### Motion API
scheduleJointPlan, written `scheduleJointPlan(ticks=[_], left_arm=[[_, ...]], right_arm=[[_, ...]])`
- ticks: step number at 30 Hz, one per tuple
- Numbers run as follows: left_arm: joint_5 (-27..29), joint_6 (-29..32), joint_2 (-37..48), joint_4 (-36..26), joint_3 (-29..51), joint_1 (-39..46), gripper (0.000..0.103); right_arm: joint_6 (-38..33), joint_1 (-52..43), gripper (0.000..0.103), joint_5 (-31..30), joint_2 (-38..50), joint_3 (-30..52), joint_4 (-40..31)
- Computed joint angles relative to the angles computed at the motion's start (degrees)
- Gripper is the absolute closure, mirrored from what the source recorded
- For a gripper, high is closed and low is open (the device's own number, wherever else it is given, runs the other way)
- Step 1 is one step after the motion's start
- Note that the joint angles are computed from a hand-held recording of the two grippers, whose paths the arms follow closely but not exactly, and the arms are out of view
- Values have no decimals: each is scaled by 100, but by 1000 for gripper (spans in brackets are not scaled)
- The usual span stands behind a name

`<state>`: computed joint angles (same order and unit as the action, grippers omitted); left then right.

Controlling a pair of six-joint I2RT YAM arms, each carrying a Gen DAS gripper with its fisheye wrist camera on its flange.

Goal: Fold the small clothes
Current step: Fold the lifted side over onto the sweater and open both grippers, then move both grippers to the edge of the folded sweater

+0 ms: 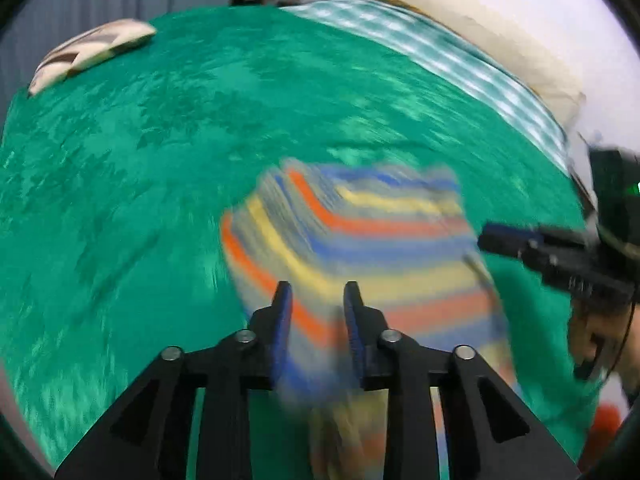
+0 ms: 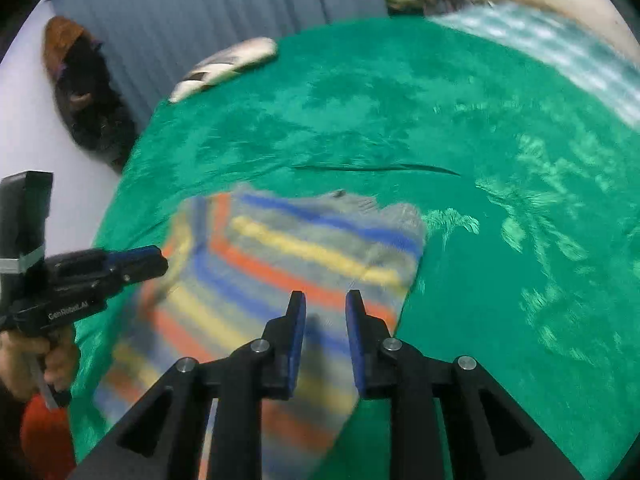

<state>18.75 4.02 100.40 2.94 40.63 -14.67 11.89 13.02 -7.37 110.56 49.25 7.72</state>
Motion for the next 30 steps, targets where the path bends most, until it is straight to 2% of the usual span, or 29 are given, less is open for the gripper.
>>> scheduleJointPlan(ticks=[2,4,6,7,8,9,10,12,14,15,16,17,22,24,25,28,30], left_arm=[[-60,206,-446,100,-625,-90,72],[-605,207,-262,423,-986,-360,73],[-1101,146,119,958,-1293,-491,70],[-1050,67,230,1309,-1466,-407,68],[-1101,-80,104,1294,-1547,-382,64],[-1245,-306,-244,942,-1559,-413,62],[-1316,-453,-583,675,-1626,-421,60],[-1446,-760,-1653,95,-1895,-470,34],[-1726,-918,-3001,-502,-2238,-637,21],[-1915,-988,-3533,-784,-2337,-752,19],[-2092,-1002,-3949,-1075,-2344,-823,18],[-2194,-1021,-4292,-1347,-2372,-885,18],[-2916,-1399,-6020,-2976,-2333,-1660,18],[-3182,-1546,-6236,-3372,-2179,-1926,18],[-3193,-1519,-6103,-3241,-2095,-1935,18],[-3401,-1751,-6379,-3602,-2000,-2224,18],[-3509,-1878,-6508,-3782,-1971,-2374,18]], right_arm=[[43,226,82,-89,-677,-638,2],[271,633,81,-133,-1307,-1476,183],[802,1180,77,-89,-1149,-2136,697],[924,1315,76,-137,-780,-2108,817],[1192,1571,76,74,-522,-2169,883],[1336,1842,76,480,-553,-2458,1356],[1496,2036,76,778,-801,-2500,1165],[2130,2466,64,1379,-1653,-2591,492],[2846,3022,27,2044,-2754,-2943,146],[3282,3454,24,2582,-3303,-3023,-263],[3712,3893,23,3074,-3711,-3009,-766],[3980,4168,23,3304,-3956,-3043,-1069],[5235,5330,23,4015,-4516,-2724,-2527],[5590,5721,23,4222,-4509,-2535,-2989],[5788,5922,23,4340,-4492,-2448,-3195],[6146,6223,23,4535,-4538,-2354,-3522],[6642,6628,23,4732,-4533,-2216,-3958]])
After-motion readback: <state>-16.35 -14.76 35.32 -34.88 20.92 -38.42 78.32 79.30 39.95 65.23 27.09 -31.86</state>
